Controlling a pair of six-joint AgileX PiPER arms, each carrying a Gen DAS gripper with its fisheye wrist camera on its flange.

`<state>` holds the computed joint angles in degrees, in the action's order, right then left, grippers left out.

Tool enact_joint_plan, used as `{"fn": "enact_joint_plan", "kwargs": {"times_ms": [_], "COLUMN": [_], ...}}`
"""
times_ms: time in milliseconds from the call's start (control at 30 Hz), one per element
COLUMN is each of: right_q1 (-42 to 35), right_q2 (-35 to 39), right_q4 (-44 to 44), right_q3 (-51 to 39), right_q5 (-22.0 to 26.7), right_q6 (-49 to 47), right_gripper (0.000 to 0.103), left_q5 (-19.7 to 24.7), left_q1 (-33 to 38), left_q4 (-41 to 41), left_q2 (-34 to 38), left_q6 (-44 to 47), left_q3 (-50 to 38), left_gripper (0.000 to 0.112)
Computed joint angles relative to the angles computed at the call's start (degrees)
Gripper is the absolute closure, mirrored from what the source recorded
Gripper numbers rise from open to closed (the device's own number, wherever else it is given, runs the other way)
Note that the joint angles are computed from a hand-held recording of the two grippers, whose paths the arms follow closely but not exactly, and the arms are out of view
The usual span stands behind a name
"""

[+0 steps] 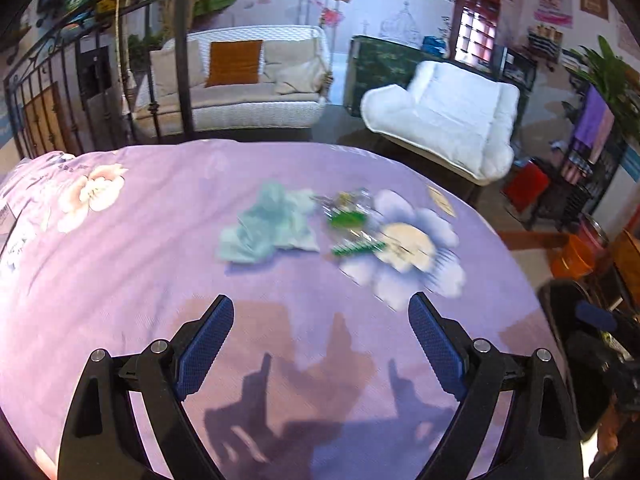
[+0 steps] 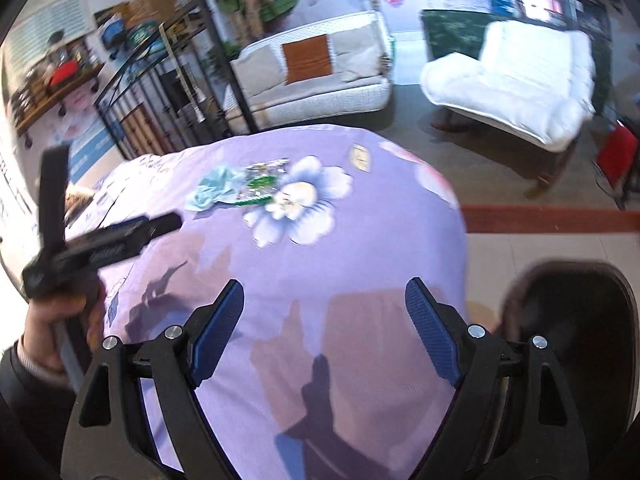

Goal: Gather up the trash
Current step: 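Move both tools back over the remaining trash on the bed, then grasp the teal cloth with left tool while right tool grasps green snack wrapper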

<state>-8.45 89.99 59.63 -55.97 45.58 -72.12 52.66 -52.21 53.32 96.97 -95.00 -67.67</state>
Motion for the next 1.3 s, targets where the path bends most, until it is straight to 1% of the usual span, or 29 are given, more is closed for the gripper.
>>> {"fn": "enact_joint_plan", "kwargs": {"times_ms": [67, 233, 300, 400, 433, 500, 533, 567, 600, 633, 667, 767, 867, 933, 967, 1000, 1033, 1067, 1100, 1133, 1167, 1233, 1300], "right_q1": [3.4, 10.6, 13.7, 17.6, 18.8, 20.7, 21.5, 22.3, 22.9, 23.6, 24.0, 26.1, 29.5, 31.9, 33.0, 33.8, 34.7, 35.6, 36.2, 36.6, 36.6, 35.8, 34.9], "right_q2": [1.6, 6.6, 8.8, 12.0, 13.4, 15.7, 16.9, 18.1, 19.3, 20.7, 21.8, 25.5, 28.5, 31.5, 33.0, 34.3, 35.0, 35.2, 35.1, 34.9, 34.6, 33.9, 32.4], "right_q4": [-0.4, -1.4, -2.9, -6.1, -7.4, -9.9, -11.2, -12.4, -13.6, -15.0, -16.0, -20.9, -29.5, -38.3, -42.4, -45.8, -49.7, -53.6, -56.3, -58.1, -58.4, -54.7, -50.9], "right_q3": [-2.0, -8.0, -11.0, -15.6, -17.4, -20.5, -22.0, -23.5, -24.9, -26.5, -27.9, -32.7, -36.7, -41.0, -43.1, -44.6, -45.0, -44.7, -44.3, -43.9, -43.8, -43.3, -41.1], "right_q5": [-2.0, -5.7, -7.4, -9.7, -10.4, -11.0, -11.3, -11.6, -11.9, -12.2, -12.1, -11.5, -12.6, -11.5, -10.5, -10.1, -11.0, -12.5, -13.6, -14.5, -14.7, -14.1, -14.8], "right_q6": [1.6, 6.2, 8.6, 12.8, 14.6, 18.1, 19.5, 20.8, 22.1, 23.8, 25.1, 30.4, 38.2, 46.4, 50.2, 53.5, 56.8, 59.3, 60.7, 61.7, 62.0, 59.0, 55.5], "right_gripper": [0.021, 0.021, 0.021, 0.021, 0.021, 0.021, 0.021, 0.021, 0.021, 0.021, 0.021, 0.021, 0.021, 0.021, 0.023, 0.027, 0.030, 0.036, 0.048, 0.048, 0.049, 0.049, 0.054], "left_q5": [-1.7, -7.5, -8.5, -11.6, -12.5, -13.0, -12.8, -12.7, -12.4, -10.9, -8.3, -5.7, -3.2, -0.7, -0.3, -0.3, -0.4, -0.1, -0.1, -0.1, -0.1, 0.2, 0.0], "left_q1": [4.2, 12.4, 14.5, 17.3, 18.0, 18.6, 18.5, 18.3, 17.8, 17.0, 16.0, 14.7, 12.8, 11.2, 10.5, 10.0, 9.8, 9.4, 9.2, 8.9, 8.7, 7.7, 7.1], "left_q4": [-1.6, -4.7, -6.2, -8.4, -9.1, -10.8, -11.2, -11.0, -10.0, -8.2, -6.3, -3.7, -2.4, -1.9, -1.9, -1.9, -2.0, -2.0, -2.2, -2.4, -2.4, -2.1, -1.8], "left_q2": [0.1, 1.4, 3.5, 5.4, 6.2, 7.5, 7.9, 7.6, 7.0, 6.3, 5.2, 0.8, -2.5, -3.0, -3.1, -3.5, -3.5, -3.6, -3.5, -4.0, -4.2, -4.9, -5.3], "left_q6": [4.3, 12.0, 14.3, 17.7, 18.9, 21.5, 21.9, 21.2, 19.4, 17.0, 14.7, 8.7, 2.8, 1.1, 0.8, 0.3, -0.1, -0.5, -0.7, -1.0, -1.4, -2.5, -3.4], "left_q3": [-0.1, -0.7, -2.7, -4.0, -4.5, -5.5, -5.8, -5.3, -4.5, -3.8, -3.2, 0.0, 2.5, 2.8, 2.9, 3.5, 3.7, 3.8, 3.8, 4.3, 4.4, 5.3, 5.9], "left_gripper": [0.033, 0.041, 0.045, 0.051, 0.055, 0.073, 0.092, 0.102, 0.103, 0.104, 0.105, 0.105, 0.105, 0.105, 0.105, 0.105, 0.105, 0.105, 0.105, 0.105, 0.105, 0.105, 0.105]}}
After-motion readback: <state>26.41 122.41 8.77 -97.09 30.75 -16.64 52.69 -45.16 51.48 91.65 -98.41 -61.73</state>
